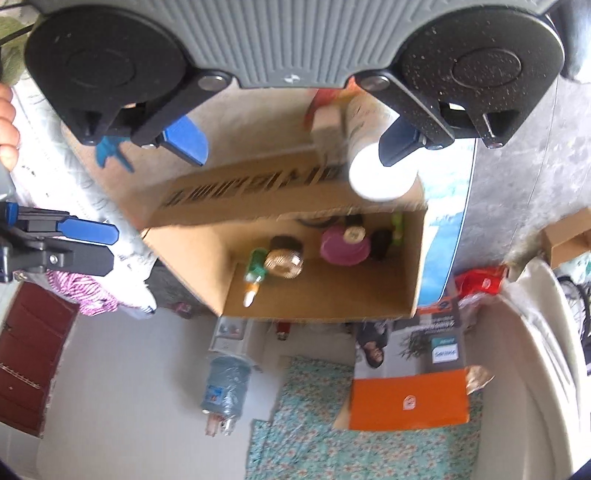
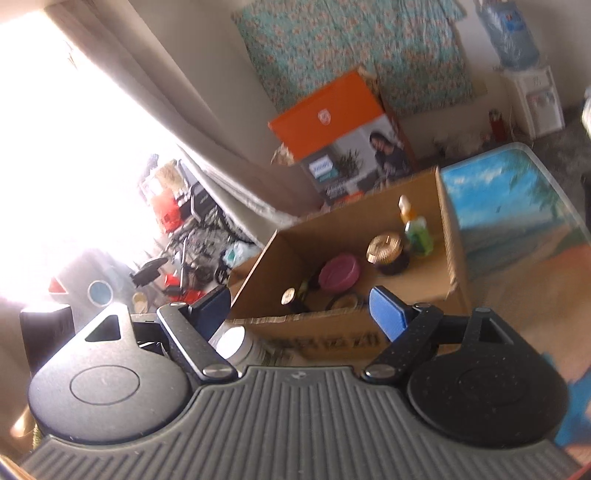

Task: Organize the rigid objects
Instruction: 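Move the right tool to the white charger plug on the table, then grasp the white charger plug with the right tool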

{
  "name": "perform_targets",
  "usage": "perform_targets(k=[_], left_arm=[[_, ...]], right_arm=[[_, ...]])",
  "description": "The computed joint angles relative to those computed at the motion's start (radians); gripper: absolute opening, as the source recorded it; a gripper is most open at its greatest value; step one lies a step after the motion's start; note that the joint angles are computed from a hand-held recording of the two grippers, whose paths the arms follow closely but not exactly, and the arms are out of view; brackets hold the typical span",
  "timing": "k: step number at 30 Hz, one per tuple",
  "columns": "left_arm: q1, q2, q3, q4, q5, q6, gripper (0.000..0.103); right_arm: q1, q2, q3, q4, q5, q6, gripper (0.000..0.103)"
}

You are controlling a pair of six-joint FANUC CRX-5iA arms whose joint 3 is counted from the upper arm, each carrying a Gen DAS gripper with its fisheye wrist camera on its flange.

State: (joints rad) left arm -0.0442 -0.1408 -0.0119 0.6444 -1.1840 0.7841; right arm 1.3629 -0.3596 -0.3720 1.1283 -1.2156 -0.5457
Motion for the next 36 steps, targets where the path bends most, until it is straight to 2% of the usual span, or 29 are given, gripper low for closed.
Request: perform_targets(k=[9, 11, 14, 16, 18, 22, 28, 36], left_arm=[[-0.035, -0.032, -0.119, -0.05, 0.094, -0.075, 0.097], [-0.052, -0.037, -0.139, -0.067, 0.124, -0.098, 0.092], [-0.07, -0.034, -0.16, -0.09, 0.154, -0.122, 0.084], [-0.083, -0.026, -0.166, -0.106, 0.174, -0.119, 0.075], [-0.093, -0.018, -0.168, -0.125, 0.193, -0.115, 0.071], [-0.095, -0.008, -0.171, -0.127, 0.214, -0.118, 0.068], [-0.099, 0.008, -0.168, -0.121, 0.227, -0.125, 0.068], [-0.1, 0.033, -0.166, -0.105, 0.224, -0.115, 0.068]], right_arm=[[-0.154, 0.068, 0.017, -0.143, 0.266, 0.034, 0.081], [-0.19, 0.084, 0.021, -0.173, 0.324, 0.046, 0.077], [-0.247, 0.109, 0.033, -0.234, 0.405, 0.078, 0.065], [-0.28, 0.134, 0.054, -0.3, 0.444, 0.12, 0.054], [-0.31, 0.16, 0.077, -0.372, 0.482, 0.178, 0.049], [-0.345, 0.219, 0.142, -0.509, 0.515, 0.309, 0.044], [-0.382, 0.288, 0.23, -0.646, 0.516, 0.461, 0.038], [-0.396, 0.329, 0.28, -0.712, 0.511, 0.533, 0.035]])
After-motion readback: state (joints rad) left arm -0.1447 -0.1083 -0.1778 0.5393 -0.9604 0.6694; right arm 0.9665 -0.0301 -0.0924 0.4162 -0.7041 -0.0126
